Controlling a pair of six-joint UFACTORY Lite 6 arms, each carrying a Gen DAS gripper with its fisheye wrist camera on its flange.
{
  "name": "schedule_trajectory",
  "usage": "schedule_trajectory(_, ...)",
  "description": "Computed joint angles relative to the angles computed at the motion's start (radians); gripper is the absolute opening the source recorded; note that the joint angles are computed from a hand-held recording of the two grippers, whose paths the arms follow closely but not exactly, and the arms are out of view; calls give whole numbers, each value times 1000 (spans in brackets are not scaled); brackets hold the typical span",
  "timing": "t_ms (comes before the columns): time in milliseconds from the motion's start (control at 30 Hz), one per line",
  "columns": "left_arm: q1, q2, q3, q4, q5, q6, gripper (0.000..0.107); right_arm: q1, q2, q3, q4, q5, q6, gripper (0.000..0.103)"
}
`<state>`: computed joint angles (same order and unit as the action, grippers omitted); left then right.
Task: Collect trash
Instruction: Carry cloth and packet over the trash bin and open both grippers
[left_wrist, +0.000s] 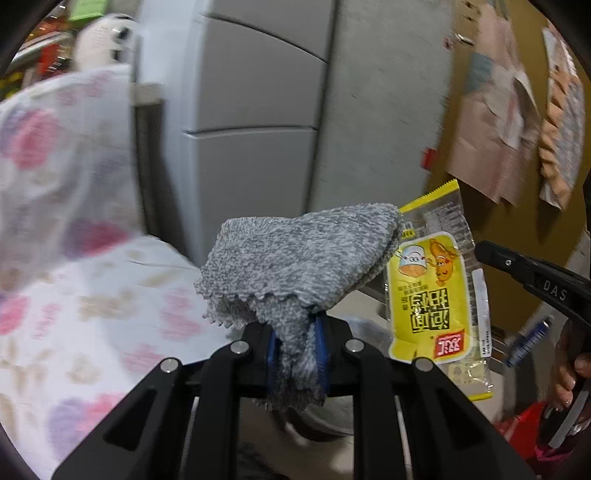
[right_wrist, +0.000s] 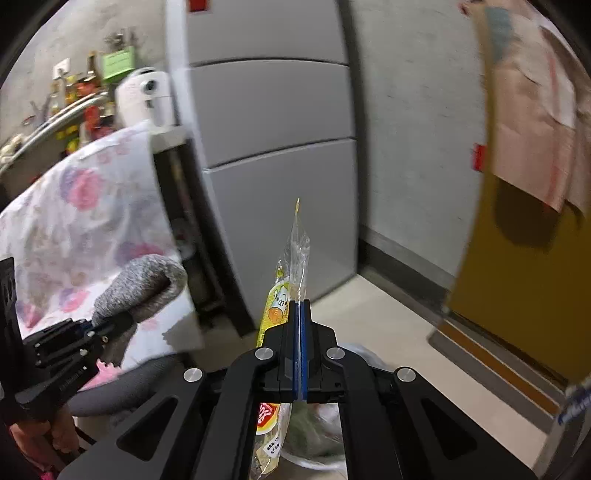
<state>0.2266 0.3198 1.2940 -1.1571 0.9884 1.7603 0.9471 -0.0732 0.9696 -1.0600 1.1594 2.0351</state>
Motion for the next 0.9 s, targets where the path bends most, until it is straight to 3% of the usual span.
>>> schedule_trajectory(200,-113,-19,-138,-43,-71,95,16,34,-98,-199,57,26,131,0)
schedule_trajectory(467,-216,27,-163,-119,-165,154,18,-98,-88,-364,-33,-180,260,1)
schedule_trajectory(633,-283,95,-137,-175,-204,199,20,-210,-35,-449,-190,-339,398,1)
schedule_trajectory(700,-298,114,-132,-186,-218,218,24,-271,9,-485,-293,-423,490,2)
schedule_trajectory(767,-313,132,-125,-183,-224,223,44,-328,43,-513,-402,-492,605,6)
schedule_trajectory(900,-305,153,-109,-183,-208,227,59,-427,95,-538,-558,-595,758,6)
